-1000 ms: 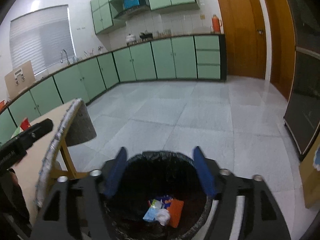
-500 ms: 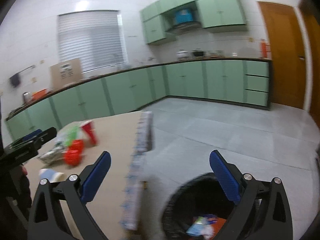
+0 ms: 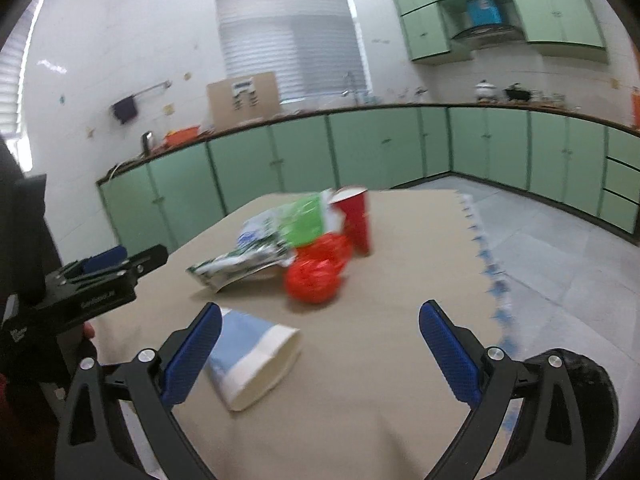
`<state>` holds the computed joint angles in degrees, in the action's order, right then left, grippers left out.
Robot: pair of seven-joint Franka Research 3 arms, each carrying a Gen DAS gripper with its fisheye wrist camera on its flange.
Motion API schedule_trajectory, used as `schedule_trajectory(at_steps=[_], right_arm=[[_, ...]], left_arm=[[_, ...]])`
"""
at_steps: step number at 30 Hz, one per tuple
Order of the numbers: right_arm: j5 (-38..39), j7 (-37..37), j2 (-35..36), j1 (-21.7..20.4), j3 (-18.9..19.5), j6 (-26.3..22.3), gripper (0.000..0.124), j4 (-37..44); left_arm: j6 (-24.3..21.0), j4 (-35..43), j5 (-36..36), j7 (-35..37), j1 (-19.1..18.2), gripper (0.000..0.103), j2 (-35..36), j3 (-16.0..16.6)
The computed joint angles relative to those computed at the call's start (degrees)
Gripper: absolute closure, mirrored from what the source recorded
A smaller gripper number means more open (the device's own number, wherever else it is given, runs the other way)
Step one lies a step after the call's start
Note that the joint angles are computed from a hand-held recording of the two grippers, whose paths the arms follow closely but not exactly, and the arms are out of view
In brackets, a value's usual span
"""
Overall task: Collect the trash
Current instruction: 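Move both open tools back over the table toward the trash, then grasp the large blue-and-white paper cup with the right tool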
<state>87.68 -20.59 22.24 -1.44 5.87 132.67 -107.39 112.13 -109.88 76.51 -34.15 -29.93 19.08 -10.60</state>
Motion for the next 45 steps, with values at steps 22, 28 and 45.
schedule_trajectory(at_steps=[22, 28, 45], right_arm=[[0.96, -0.29, -1.15, 6.96, 2.47, 9.97, 0.027, -3.95], [3.40, 0.01, 0.35, 8.95, 2.69, 15.57, 0.027, -2.65], [3.76, -2.91, 3.11, 9.24, 2.31, 26.18, 0.027, 0.07]], left_arm=[[0.32, -9.85, -2.83, -5.82, 3.38, 0.017, -5.20, -1.69], [0.69, -10.15, -2.55, -6.52, 3.73, 0.017, -5.28, -1.77], [2.96, -8.72, -1.27, -7.81, 3.67, 0.017, -3.39, -1.25]])
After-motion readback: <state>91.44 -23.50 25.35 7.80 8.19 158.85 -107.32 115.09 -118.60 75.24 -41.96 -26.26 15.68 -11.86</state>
